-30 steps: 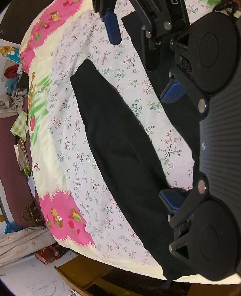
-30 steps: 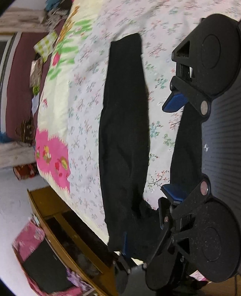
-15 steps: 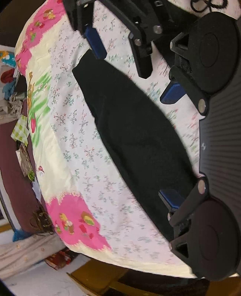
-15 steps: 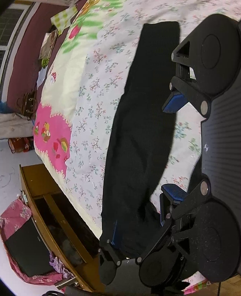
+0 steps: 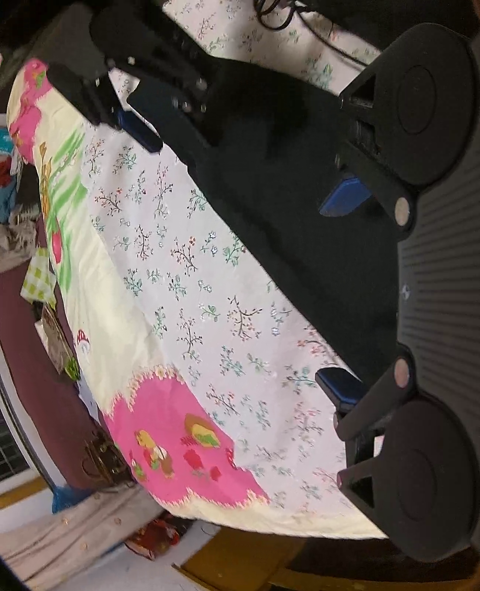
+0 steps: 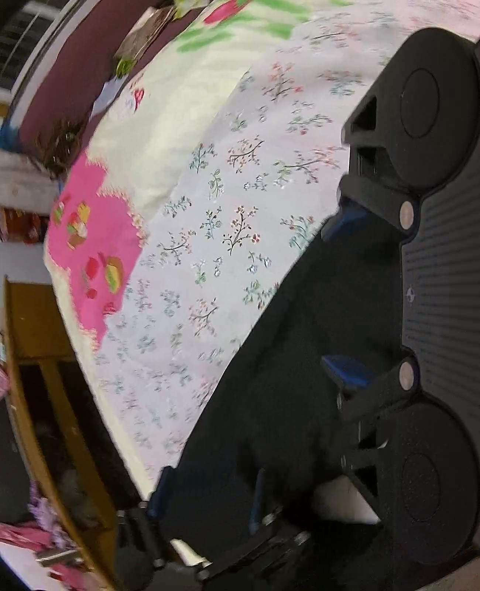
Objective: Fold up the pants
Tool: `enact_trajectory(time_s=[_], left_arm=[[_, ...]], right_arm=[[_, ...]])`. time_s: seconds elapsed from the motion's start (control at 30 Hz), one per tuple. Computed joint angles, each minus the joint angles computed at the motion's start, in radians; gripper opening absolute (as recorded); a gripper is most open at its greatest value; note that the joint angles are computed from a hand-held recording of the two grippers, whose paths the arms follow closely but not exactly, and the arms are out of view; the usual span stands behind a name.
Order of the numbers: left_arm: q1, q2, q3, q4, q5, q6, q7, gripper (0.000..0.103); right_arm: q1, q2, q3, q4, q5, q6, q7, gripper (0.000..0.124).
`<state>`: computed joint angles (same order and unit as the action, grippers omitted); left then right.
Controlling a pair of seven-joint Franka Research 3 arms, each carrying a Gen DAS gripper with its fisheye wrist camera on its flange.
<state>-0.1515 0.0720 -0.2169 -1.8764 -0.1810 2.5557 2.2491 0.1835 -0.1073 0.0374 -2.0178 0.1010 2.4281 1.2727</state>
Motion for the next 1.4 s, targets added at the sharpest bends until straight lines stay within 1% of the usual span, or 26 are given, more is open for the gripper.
enact_trajectory(time_s=[0.17, 0.23, 0.3, 0.4, 0.5, 0.57, 0.63, 0.7, 0.73, 0.8, 0.87, 0.9, 0.93, 0.97, 1.07, 1.17, 1.3, 1.4], left_arm=[[0.025, 0.094, -0.009, 0.065, -0.004, -0.001, 0.117, 0.096], [0.039, 0.133, -0.013, 0.102, 0.007, -0.021, 0.143, 0.096], [0.059, 0.176, -0.019, 0.159, 0.006, -0.081, 0.171, 0.096], [0.083, 0.239, -0.02, 0.253, 0.013, -0.205, 0.179, 0.095], [0.086, 0.291, -0.011, 0.316, 0.056, -0.278, 0.158, 0.092], [0.081, 0.337, -0.006, 0.374, 0.09, -0.332, 0.132, 0.084], [0.09, 0.376, -0.014, 0.434, 0.079, -0.393, 0.11, 0.082], [0.094, 0.4, -0.018, 0.476, 0.07, -0.437, 0.077, 0.076], [0.093, 0.403, -0.018, 0.483, 0.073, -0.449, 0.063, 0.073], [0.093, 0.388, -0.02, 0.462, 0.084, -0.441, 0.06, 0.066], [0.094, 0.364, -0.021, 0.432, 0.092, -0.423, 0.065, 0.051], [0.094, 0.354, -0.02, 0.421, 0.096, -0.418, 0.063, 0.048], [0.095, 0.34, -0.019, 0.404, 0.097, -0.409, 0.062, 0.042], [0.096, 0.333, -0.019, 0.395, 0.098, -0.407, 0.063, 0.037], [0.102, 0.309, -0.018, 0.37, 0.089, -0.408, 0.066, 0.03], [0.11, 0.293, -0.017, 0.362, 0.074, -0.421, 0.073, 0.025], [0.121, 0.251, -0.017, 0.322, 0.037, -0.436, 0.088, 0.023], [0.126, 0.203, -0.013, 0.264, 0.018, -0.451, 0.113, 0.023]], right_arm=[[-0.004, 0.12, -0.014, 0.106, 0.012, -0.057, -0.087, 0.055], [-0.009, 0.165, -0.021, 0.148, 0.019, -0.079, -0.108, 0.054], [-0.015, 0.202, -0.026, 0.193, 0.029, -0.118, -0.129, 0.055], [-0.029, 0.247, -0.031, 0.261, 0.06, -0.232, -0.187, 0.055], [-0.038, 0.276, -0.035, 0.297, 0.065, -0.318, -0.224, 0.054], [-0.039, 0.285, -0.038, 0.3, 0.067, -0.328, -0.224, 0.055], [-0.044, 0.303, -0.039, 0.321, 0.093, -0.34, -0.211, 0.057], [-0.048, 0.318, -0.04, 0.341, 0.112, -0.353, -0.191, 0.056], [-0.048, 0.322, -0.04, 0.346, 0.116, -0.361, -0.18, 0.053], [-0.044, 0.312, -0.041, 0.334, 0.103, -0.36, -0.169, 0.045], [-0.039, 0.282, -0.041, 0.302, 0.082, -0.348, -0.169, 0.029], [-0.038, 0.267, -0.042, 0.289, 0.075, -0.349, -0.164, 0.024], [-0.038, 0.252, -0.043, 0.275, 0.069, -0.35, -0.158, 0.014], [-0.039, 0.236, -0.044, 0.262, 0.065, -0.353, -0.152, 0.009], [-0.046, 0.187, -0.045, 0.227, 0.08, -0.364, -0.144, 0.004], [-0.052, 0.163, -0.045, 0.213, 0.094, -0.371, -0.166, 0.002], [-0.048, 0.124, -0.039, 0.19, 0.108, -0.374, -0.149, 0.001], [-0.046, 0.082, -0.036, 0.149, 0.123, -0.385, -0.128, 0.001]])
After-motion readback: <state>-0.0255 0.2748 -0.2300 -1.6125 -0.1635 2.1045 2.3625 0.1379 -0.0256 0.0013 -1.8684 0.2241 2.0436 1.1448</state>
